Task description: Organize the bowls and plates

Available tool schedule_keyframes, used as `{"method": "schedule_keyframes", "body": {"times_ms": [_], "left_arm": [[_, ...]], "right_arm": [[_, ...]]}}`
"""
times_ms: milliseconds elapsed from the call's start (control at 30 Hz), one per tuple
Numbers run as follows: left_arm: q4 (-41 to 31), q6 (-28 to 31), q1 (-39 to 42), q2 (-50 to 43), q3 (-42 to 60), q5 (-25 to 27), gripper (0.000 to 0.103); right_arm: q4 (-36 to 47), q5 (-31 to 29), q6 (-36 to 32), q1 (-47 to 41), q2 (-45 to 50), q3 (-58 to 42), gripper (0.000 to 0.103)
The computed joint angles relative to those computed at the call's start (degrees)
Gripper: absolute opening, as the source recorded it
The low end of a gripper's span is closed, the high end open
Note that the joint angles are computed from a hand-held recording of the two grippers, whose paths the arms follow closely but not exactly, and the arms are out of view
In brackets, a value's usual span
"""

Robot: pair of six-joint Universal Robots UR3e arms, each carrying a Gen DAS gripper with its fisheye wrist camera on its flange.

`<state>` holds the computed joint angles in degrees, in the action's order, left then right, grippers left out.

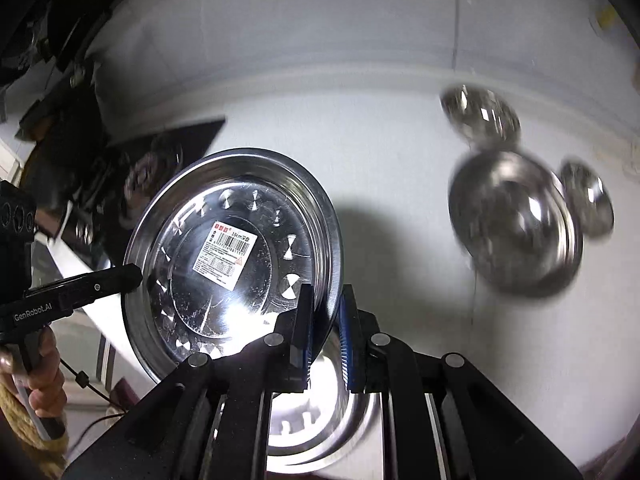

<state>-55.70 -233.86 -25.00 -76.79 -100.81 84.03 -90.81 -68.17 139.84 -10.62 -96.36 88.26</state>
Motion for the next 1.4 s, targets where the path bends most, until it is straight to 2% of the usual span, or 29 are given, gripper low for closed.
{"method": "schedule_keyframes", "body": {"times_ms": [100, 167, 300, 600, 733, 833, 867, 933, 1133, 1233, 1300, 1367, 1400], "left_arm": [[3.7, -3.7, -4.6, -1.5, -4.3, 0.8, 0.010], [6.3, -6.5, -7.1, -2.9, -7.1, 1.1, 0.010], [8.8, -8.4, -8.4, -5.0, -9.6, 0.8, 0.010], [13.4, -11.7, -10.3, -5.6, -14.0, 1.6, 0.011], [11.1, -10.5, -11.5, -6.9, -11.5, 3.7, 0.011], [7.8, -9.9, -13.0, -7.2, -9.0, 6.7, 0.011], [7.0, -9.6, -13.3, -7.1, -8.4, 7.6, 0.011], [6.4, -8.7, -13.8, -7.0, -7.6, 8.7, 0.011], [0.2, -6.5, -16.2, -7.5, -1.7, 14.7, 0.012], [1.3, -4.3, -14.5, -7.1, -0.3, 13.7, 0.012], [2.1, -2.5, -12.3, -7.7, 1.4, 11.0, 0.014], [2.9, 0.0, -8.9, -9.6, 4.3, 6.1, 0.034], [2.7, 1.1, -7.9, -10.8, 5.9, 4.4, 0.034]], "right_arm": [[-1.2, -1.3, -4.3, -3.6, -5.3, 9.6, 0.011], [2.0, -1.7, -9.3, -8.1, -7.9, 12.3, 0.011], [-0.4, -3.9, -10.9, -9.2, -9.2, 18.2, 0.011], [0.1, -3.8, -14.1, -10.3, -11.2, 21.1, 0.011], [-0.5, -3.8, -14.6, -10.3, -11.2, 21.8, 0.011], [-2.8, -5.5, -14.1, -9.3, -12.4, 22.9, 0.012], [-4.7, -8.6, -11.7, -8.1, -12.4, 22.8, 0.012], [-3.2, -7.9, -12.0, -9.0, -12.6, 21.9, 0.013], [0.5, -5.6, -13.5, -12.6, -12.8, 18.2, 0.025], [1.9, -3.9, -14.5, -16.3, -12.2, 16.1, 0.034], [2.6, -2.9, -14.9, -18.5, -11.0, 14.2, 0.038], [2.2, -2.2, -14.4, -20.8, -8.8, 11.5, 0.040], [1.9, -1.9, -14.0, -21.5, -7.7, 10.3, 0.041]]}}
